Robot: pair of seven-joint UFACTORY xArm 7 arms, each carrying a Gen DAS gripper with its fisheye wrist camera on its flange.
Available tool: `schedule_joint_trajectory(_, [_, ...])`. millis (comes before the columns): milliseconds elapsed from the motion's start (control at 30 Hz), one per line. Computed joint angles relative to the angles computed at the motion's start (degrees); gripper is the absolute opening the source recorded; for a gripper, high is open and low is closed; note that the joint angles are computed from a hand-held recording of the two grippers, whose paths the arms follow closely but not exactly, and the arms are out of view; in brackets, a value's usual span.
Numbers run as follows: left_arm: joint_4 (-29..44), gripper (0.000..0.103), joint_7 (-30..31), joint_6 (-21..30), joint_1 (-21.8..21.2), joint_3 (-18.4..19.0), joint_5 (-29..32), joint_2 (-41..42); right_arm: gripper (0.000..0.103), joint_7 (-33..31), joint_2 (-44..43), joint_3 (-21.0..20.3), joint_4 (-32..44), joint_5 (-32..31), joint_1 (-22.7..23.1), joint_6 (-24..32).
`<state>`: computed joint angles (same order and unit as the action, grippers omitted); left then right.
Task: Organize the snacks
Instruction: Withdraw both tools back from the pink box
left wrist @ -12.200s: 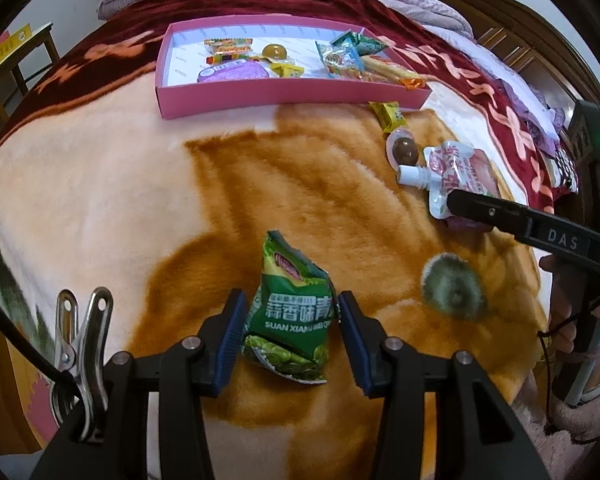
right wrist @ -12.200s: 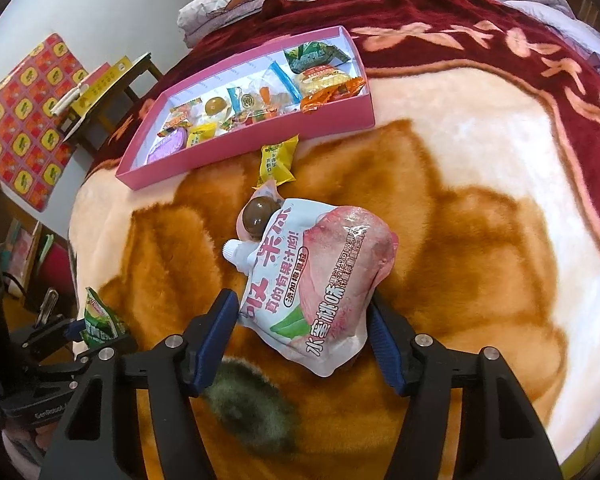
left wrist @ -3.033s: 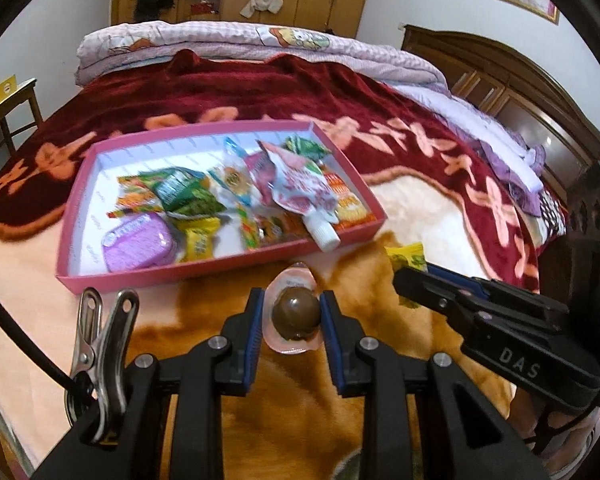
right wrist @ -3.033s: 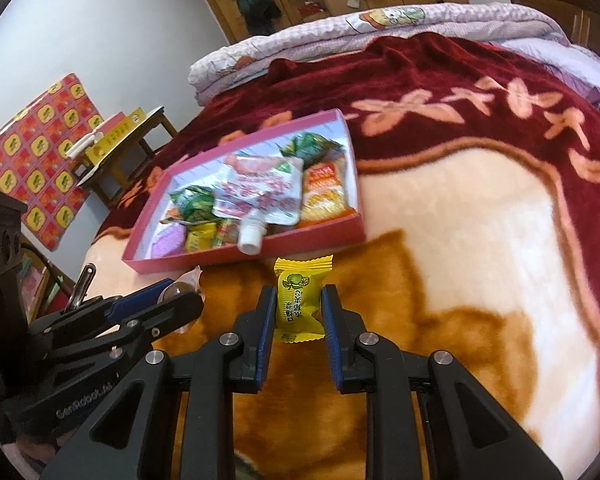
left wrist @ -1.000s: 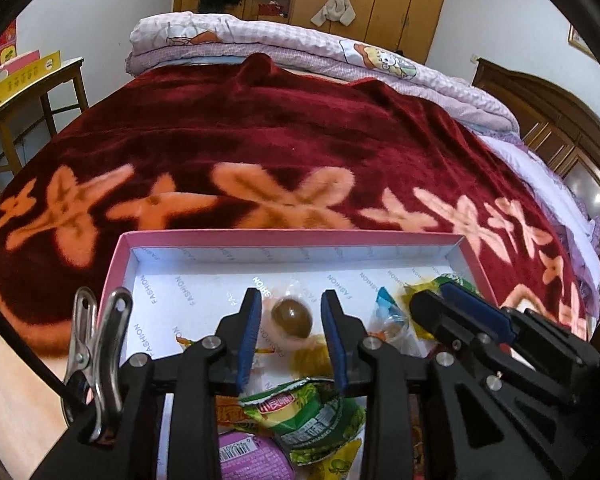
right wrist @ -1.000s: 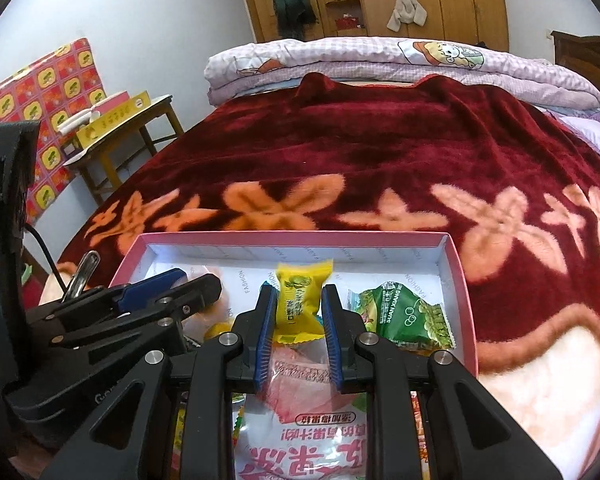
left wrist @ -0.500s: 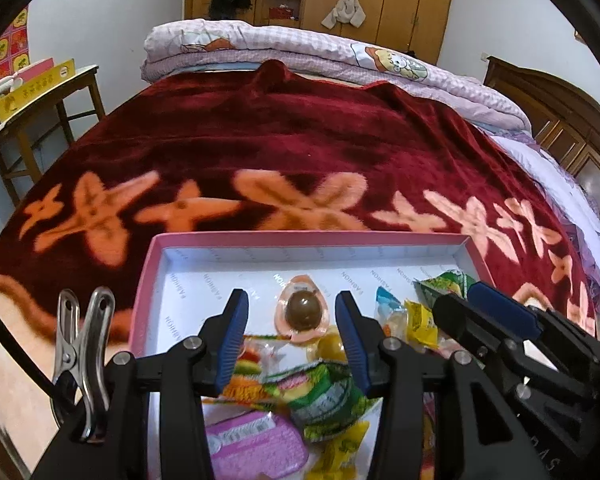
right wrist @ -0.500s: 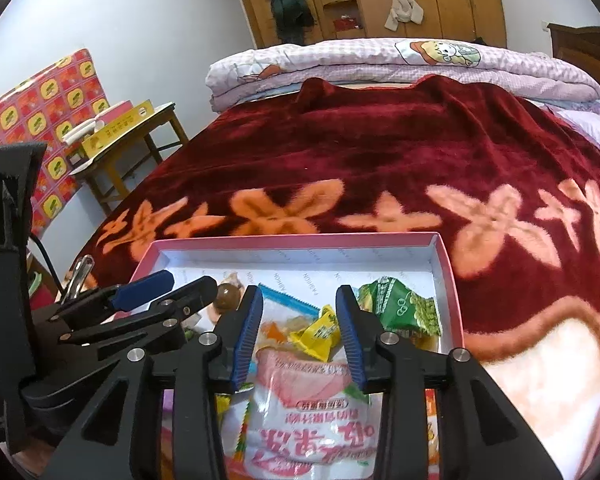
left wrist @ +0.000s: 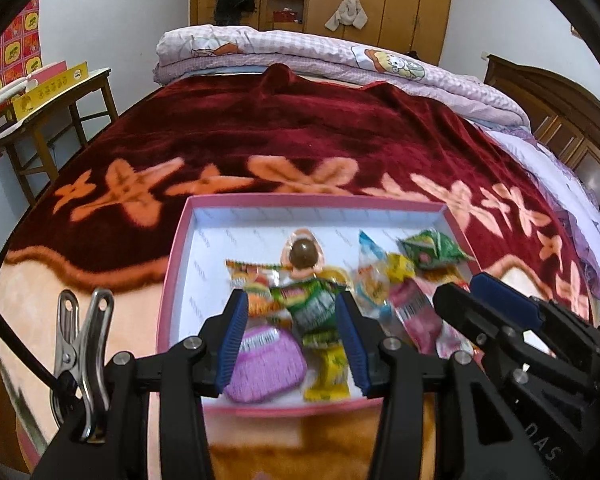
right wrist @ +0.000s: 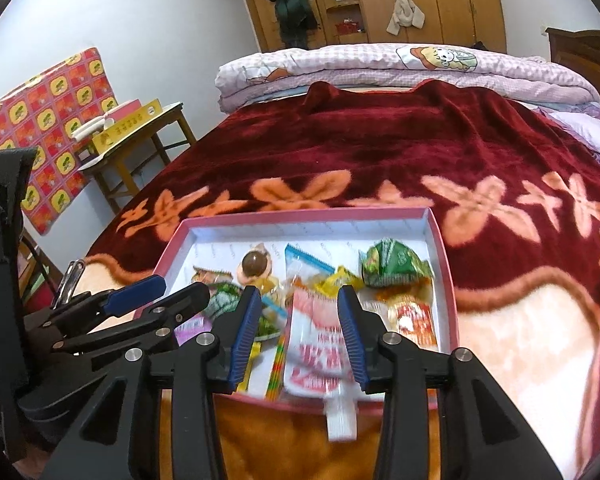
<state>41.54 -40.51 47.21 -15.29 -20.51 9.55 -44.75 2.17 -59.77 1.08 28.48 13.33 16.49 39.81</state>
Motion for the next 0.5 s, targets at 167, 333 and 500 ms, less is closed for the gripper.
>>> schedule_joint_trajectory(167, [-0.67, 0.047, -0.7, 2.27, -1.15, -1.38, -0.17, -2.62, 0.041, 2.21, -4.43, 1.19, -1.57, -1.11, -1.42, 3.31])
schedule_joint_trajectory(333, [-1.14, 0.047, -1.94, 4.68, -1.8, -3.16, 0.02, -4.31, 0.041, 3.46, -8.66, 1.96, -3.14, -2.51, -2.32, 6.16])
schedule_joint_trajectory(500, [-2.41, 0.047, -2.87, 6.5, -2.81, -4.21, 0.12, -5.93, 0.041, 4.08, -11.73, 1.77, -4.61, -2.43, -1.95, 7.67])
